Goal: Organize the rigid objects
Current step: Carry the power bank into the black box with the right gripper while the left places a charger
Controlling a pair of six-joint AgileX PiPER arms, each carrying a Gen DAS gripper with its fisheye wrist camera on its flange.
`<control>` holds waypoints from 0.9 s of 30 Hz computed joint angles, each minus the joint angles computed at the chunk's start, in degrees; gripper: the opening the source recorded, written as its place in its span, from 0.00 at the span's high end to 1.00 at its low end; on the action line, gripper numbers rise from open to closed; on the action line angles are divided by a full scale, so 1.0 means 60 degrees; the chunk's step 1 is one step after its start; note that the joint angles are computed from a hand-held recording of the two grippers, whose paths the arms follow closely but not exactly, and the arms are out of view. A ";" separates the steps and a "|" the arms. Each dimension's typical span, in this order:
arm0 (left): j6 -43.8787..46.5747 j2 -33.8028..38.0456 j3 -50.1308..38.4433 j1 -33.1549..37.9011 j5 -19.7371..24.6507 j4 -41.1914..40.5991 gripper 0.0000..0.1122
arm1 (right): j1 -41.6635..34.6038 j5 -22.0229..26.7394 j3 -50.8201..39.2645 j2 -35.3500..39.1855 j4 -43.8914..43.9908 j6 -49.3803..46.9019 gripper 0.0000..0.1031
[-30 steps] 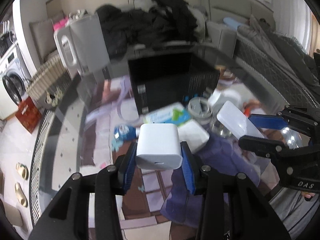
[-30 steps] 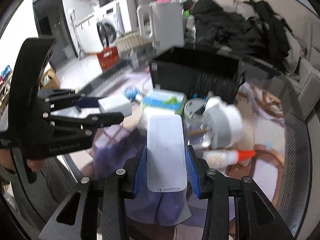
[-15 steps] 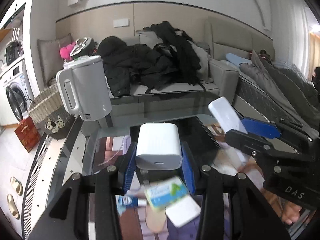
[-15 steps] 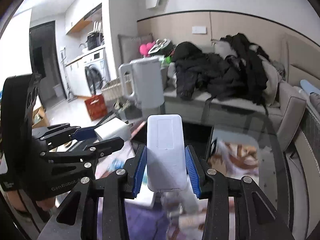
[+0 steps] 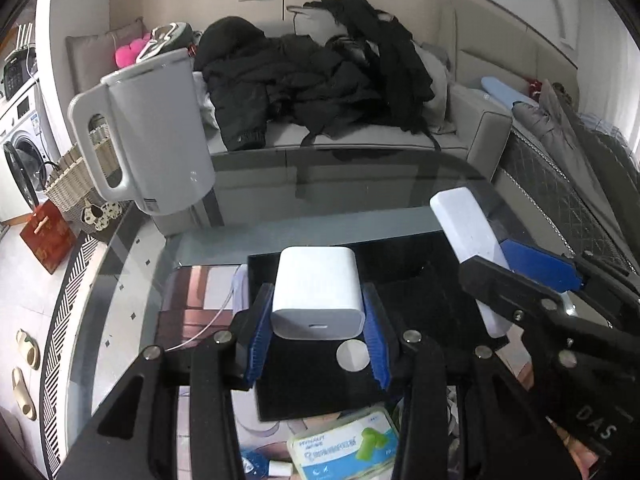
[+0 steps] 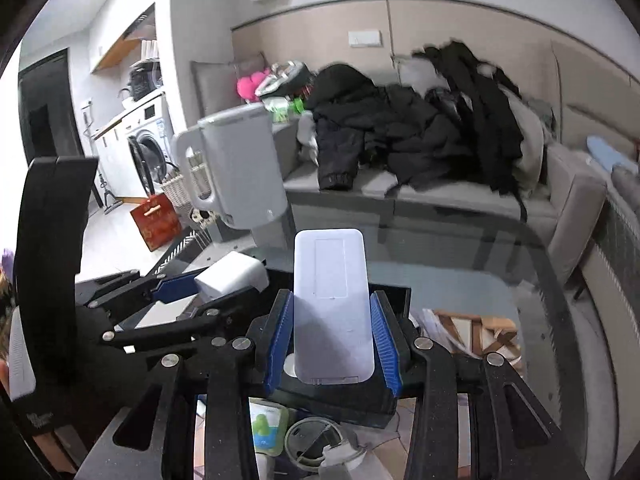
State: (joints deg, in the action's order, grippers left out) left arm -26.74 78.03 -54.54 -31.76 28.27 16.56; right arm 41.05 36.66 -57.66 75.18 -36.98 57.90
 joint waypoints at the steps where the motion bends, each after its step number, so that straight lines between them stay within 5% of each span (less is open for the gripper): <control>1: -0.0103 0.0137 -0.0089 -0.0059 0.0065 0.0106 0.64 | -0.0230 -0.0169 0.0032 0.0120 0.0248 -0.0171 0.62; 6: 0.1191 0.0858 -0.0449 0.0353 0.0079 -0.1476 0.64 | -0.1150 -0.0812 0.0048 0.0629 0.1647 -0.1549 0.62; 10: 0.0606 0.0923 -0.0304 0.0125 0.0023 -0.0815 0.64 | -0.1607 -0.1101 0.0151 0.0918 0.2982 -0.2798 0.62; 20: 0.1201 0.0985 -0.0342 0.0331 0.0152 -0.1556 0.63 | -0.1776 -0.1086 0.0129 0.1381 0.3412 -0.3236 0.62; 27: 0.1980 0.0252 0.0055 0.0742 -0.0120 -0.2380 0.47 | -0.1870 -0.1167 0.0254 0.1172 0.3799 -0.3462 0.57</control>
State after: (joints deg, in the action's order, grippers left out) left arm -14.86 79.54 -54.21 -27.30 27.55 2.28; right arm 29.83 29.65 -56.14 82.21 -14.18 37.12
